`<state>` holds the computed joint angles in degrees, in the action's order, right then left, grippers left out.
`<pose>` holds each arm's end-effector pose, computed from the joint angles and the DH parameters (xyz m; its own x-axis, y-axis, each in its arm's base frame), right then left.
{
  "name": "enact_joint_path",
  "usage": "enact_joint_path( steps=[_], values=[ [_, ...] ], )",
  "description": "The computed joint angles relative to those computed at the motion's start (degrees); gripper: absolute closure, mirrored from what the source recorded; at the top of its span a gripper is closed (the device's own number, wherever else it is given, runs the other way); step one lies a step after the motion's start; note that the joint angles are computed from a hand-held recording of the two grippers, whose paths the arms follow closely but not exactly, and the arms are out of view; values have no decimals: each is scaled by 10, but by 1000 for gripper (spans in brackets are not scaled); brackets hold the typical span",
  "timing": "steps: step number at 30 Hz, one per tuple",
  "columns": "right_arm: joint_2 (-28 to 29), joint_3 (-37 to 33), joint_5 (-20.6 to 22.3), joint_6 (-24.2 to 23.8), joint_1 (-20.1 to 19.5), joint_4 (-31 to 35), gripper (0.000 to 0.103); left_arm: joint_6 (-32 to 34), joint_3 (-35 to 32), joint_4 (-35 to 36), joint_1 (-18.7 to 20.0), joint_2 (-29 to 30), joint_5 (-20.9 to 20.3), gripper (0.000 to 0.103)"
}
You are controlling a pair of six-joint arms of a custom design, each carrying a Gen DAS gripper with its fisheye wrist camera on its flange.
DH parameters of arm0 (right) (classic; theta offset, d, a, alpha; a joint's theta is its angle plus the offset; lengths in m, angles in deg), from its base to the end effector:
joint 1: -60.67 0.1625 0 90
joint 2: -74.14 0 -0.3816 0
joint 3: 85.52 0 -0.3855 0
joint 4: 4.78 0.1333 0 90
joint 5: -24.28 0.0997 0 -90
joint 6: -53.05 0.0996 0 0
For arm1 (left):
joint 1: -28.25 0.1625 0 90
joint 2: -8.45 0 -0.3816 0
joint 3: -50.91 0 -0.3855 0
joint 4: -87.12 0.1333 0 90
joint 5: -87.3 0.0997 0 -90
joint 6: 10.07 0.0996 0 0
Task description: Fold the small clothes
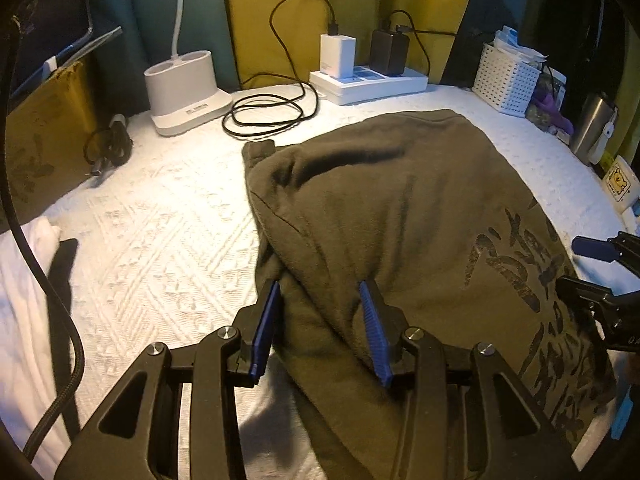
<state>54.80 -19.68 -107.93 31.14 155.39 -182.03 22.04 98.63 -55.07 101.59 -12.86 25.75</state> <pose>0.1278 -0.7411 0.0184 -0.6951 0.0672 0.7158 -0.3468 0.8408 -0.4157 -0.0644 -0.8457 0.0942 -0.6266 0.5039 -0.5945 0.6980 0.7022 -0.1404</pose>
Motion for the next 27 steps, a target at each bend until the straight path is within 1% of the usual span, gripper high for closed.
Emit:
enact_joint_path(
  steps=[3, 4, 7, 8, 10, 11, 13, 15, 17, 22, 27],
  values=[
    [-4, 4, 2, 7, -3, 11, 25, -7, -9, 12, 2, -1, 4, 59],
    [-5, 5, 2, 8, -3, 11, 24, -10, -11, 16, 3, -1, 4, 57],
    [-8, 6, 1, 12, -3, 13, 24, -27, -20, 35, 1, -2, 3, 57],
    [-8, 5, 0, 12, -3, 13, 24, -36, -21, 42, 1, -5, -4, 57],
    [-7, 2, -4, 11, -1, 7, 24, -41, -15, 39, -1, -17, -34, 56],
    [-7, 1, -4, 10, 0, 3, 24, -40, -15, 35, -2, -19, -42, 56],
    [-5, -4, -4, 2, 3, -6, 24, -38, -18, 27, -5, -21, -50, 54],
    [-2, -13, -6, -2, 5, -3, 24, -36, -25, 24, -7, -18, -58, 49],
    [1, -23, -5, -7, 6, 3, 23, -36, -32, 24, -8, -14, -65, 47],
    [17, -63, -4, -19, 8, 22, 23, -44, -76, 43, -6, 9, -77, 44],
    [41, -116, -4, -31, 6, 46, 23, -51, -146, 79, 0, 48, -72, 43]
  ],
)
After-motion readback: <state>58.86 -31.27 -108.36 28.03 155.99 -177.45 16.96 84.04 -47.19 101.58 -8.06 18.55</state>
